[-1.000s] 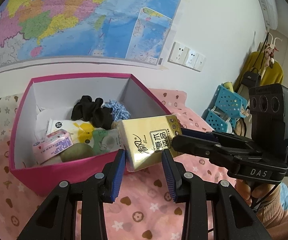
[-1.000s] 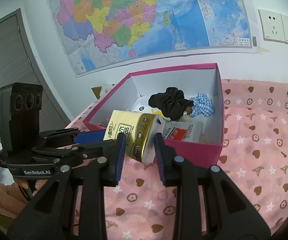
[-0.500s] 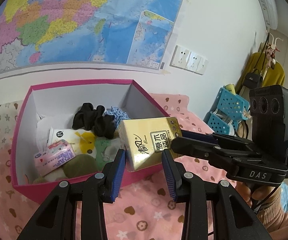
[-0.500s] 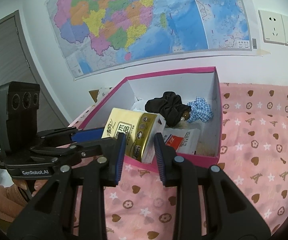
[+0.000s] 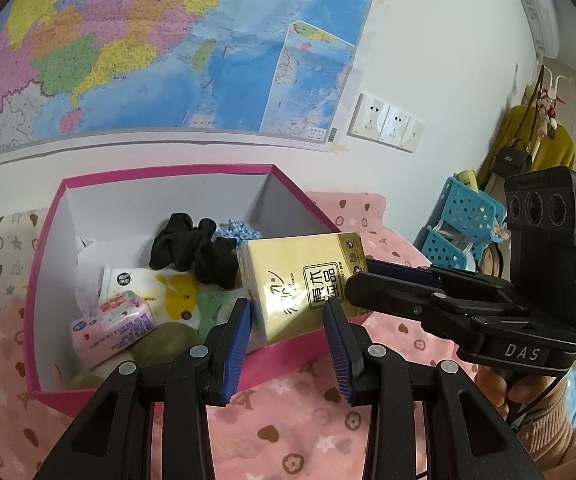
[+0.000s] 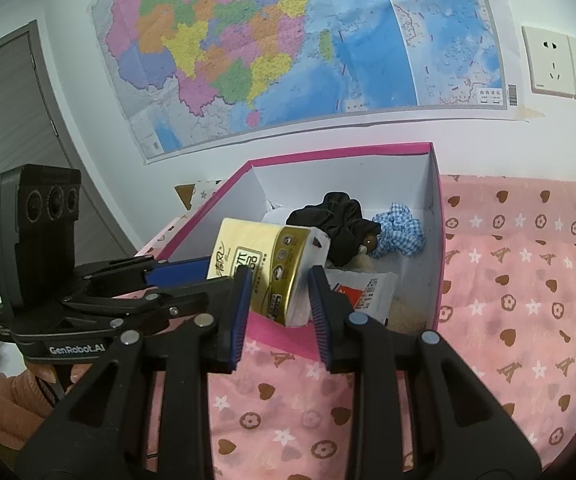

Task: Organize soft objects
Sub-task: 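Carry the gold tissue box with the right gripper into the box and release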

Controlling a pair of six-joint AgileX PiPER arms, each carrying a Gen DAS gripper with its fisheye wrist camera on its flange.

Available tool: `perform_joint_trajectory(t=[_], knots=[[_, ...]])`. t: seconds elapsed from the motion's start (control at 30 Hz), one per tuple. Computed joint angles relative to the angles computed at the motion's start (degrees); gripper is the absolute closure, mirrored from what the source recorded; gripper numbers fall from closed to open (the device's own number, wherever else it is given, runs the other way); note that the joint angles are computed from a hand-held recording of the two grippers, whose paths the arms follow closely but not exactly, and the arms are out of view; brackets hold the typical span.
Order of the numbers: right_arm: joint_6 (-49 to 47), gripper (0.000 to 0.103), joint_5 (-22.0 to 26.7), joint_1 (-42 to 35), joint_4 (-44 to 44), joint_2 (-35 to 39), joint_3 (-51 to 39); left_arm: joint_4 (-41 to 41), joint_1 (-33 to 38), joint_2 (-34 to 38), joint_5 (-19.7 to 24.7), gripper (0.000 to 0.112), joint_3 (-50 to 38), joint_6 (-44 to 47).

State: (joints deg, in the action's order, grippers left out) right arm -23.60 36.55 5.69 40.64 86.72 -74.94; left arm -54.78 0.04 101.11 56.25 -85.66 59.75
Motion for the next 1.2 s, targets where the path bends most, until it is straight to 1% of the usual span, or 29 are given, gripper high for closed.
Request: perform_joint_trajectory(t=[0.53,1.2], knots=[[0.52,0.071,0.48,-0.42,-0.48,1.99,-2.12,1.86,-1.21,2.19,-1.29,0.076,-3.12,-2.31],[3.36,0.070,0.69,0.05,-3.19,7.15,-5.67,5.33,-2.35,6.59,-1.99,0.076,-8.39,-6.68]])
